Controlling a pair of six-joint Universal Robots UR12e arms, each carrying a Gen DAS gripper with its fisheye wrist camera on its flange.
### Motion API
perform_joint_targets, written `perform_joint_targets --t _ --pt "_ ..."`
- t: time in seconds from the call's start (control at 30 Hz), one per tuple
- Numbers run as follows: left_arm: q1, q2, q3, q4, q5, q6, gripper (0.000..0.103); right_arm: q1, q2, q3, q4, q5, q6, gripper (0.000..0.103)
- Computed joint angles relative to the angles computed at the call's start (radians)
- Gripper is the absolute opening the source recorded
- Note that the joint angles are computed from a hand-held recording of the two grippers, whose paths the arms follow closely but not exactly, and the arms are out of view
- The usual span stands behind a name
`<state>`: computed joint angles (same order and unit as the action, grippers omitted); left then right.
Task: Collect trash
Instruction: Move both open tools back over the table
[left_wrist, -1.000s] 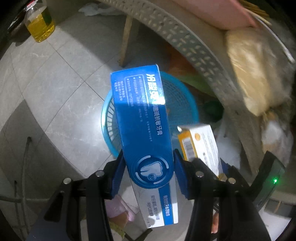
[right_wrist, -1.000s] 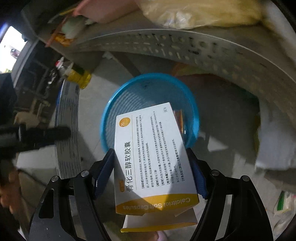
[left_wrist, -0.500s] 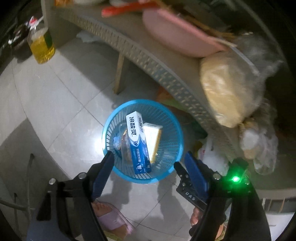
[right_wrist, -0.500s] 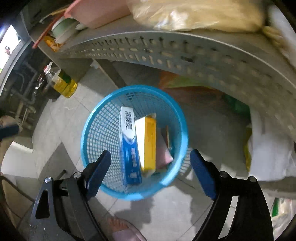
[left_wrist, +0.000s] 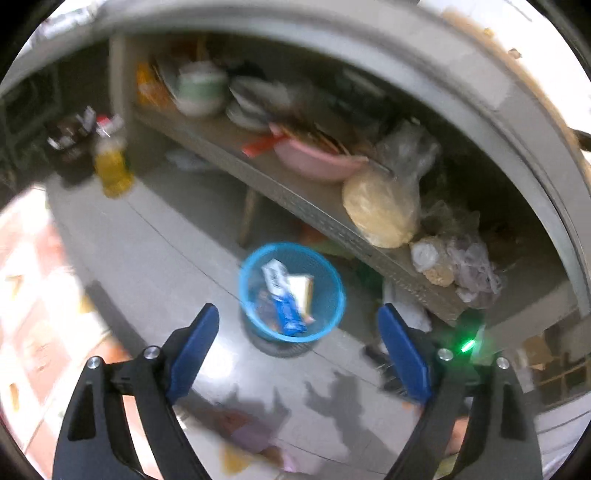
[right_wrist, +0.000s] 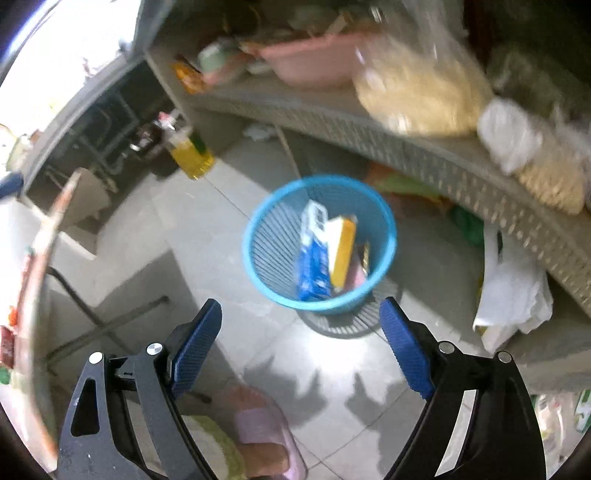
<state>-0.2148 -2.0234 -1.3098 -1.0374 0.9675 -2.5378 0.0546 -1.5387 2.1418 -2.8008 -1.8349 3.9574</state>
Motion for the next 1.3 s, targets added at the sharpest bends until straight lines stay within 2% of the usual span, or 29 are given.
perform_joint_targets --t 0.07,0.2,0.33,0.53,0.7,0.83,0.93,1.13,1.3 --pt "0.033 0.05 -0.083 0.113 -0.002 0.0 0.087 0.007 -0.004 -0.019 -0.021 -0.01 -0.03 0.083" --pt "0.095 0.113 -0.184 0.23 -0.012 -0.031 0.091 0.036 0.006 -0.073 -0.091 -0.006 -0.104 0.083" --pt "0.166 0.167 -0.294 0.393 0.005 -0.138 0.095 0.058 0.039 -0.133 -0.134 0.068 -0.188 0.083" --pt "0.248 0.223 -0.401 0.528 0.066 -0.231 0.095 0.083 0.103 -0.223 -0.143 0.212 -0.301 0.083" --pt "0.302 0.253 -0.473 0.658 0.109 -0.279 0.095 0.108 0.16 -0.32 -0.076 0.326 -0.386 0.083" --pt "0.346 0.264 -0.511 0.75 0.112 -0.32 0.095 0.12 0.197 -0.379 -0.051 0.419 -0.391 0.083" --pt "0.362 0.258 -0.523 0.815 0.137 -0.329 0.095 0.131 0.237 -0.438 -0.013 0.481 -0.395 0.083" --pt "0.391 0.238 -0.529 0.913 0.18 -0.361 0.095 0.153 0.329 -0.575 0.068 0.618 -0.433 0.083" --pt "0.4 0.202 -0.492 0.932 0.236 -0.378 0.095 0.164 0.421 -0.715 0.156 0.723 -0.475 0.077"
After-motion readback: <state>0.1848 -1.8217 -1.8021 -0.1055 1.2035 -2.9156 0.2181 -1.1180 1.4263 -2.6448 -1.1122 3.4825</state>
